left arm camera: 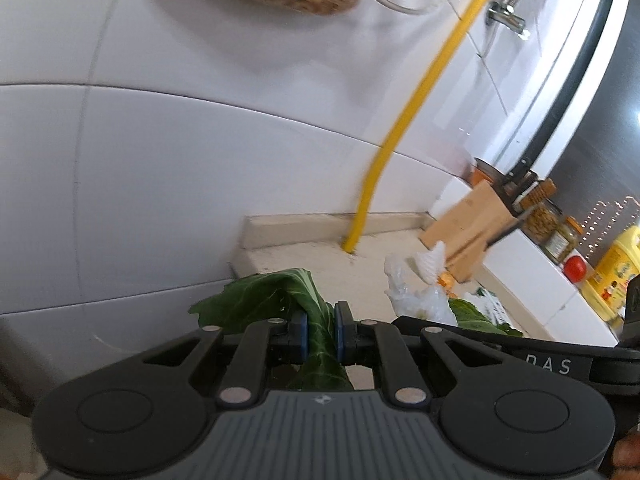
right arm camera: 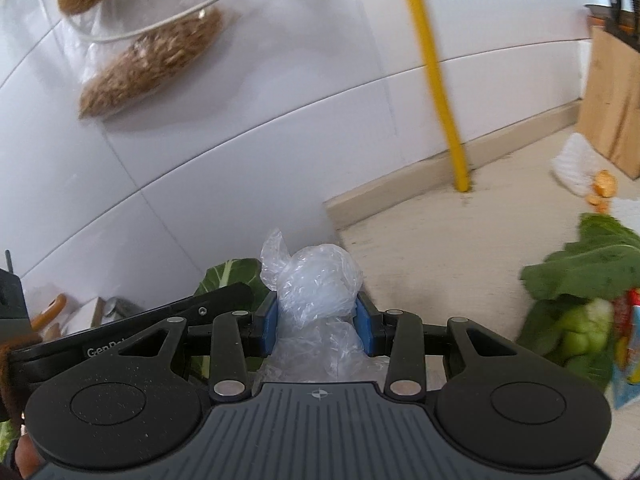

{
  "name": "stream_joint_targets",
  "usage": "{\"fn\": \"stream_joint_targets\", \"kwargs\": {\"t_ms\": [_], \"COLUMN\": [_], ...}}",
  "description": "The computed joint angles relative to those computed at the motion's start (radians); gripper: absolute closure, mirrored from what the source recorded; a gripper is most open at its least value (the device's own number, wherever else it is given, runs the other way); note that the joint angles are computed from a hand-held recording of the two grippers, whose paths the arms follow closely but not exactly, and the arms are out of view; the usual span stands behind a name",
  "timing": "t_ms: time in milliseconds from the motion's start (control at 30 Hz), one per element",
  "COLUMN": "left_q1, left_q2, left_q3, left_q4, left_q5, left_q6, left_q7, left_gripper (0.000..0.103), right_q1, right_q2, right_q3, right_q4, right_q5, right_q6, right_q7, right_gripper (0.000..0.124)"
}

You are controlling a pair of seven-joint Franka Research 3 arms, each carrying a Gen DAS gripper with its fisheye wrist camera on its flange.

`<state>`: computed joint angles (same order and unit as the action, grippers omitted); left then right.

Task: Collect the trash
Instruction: 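Carry the bok choy and clear bag down toward the black trash bin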

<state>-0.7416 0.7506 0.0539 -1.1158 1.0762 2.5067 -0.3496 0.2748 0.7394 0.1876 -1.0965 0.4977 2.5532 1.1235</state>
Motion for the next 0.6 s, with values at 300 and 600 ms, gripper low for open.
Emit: {"fn": "stream_joint_targets", "kwargs": {"t_ms": [300, 600], "left_q1": [0.005, 0.040], "left_q2": [-0.078, -0.115], "left_q3": [-0.007, -0.040], "left_q4": [-0.125, -0.202], "left_q5": [0.064, 0.101], "left_q6": [-0.044, -0.077], "left_q7": [-0.096, -0.140], "left_gripper": [0.094, 0.094], "right_q1": [0.036, 0.086], "right_q2": [0.094, 0.195], "right_q3": [0.000, -0.022], "right_q4": [0.144, 0.306], "right_q5": [-0.028, -0.092], "right_q6": [-0.084, -0.169], "right_q7": [0.015, 0.074], "right_gripper": [0.078, 0.078]}}
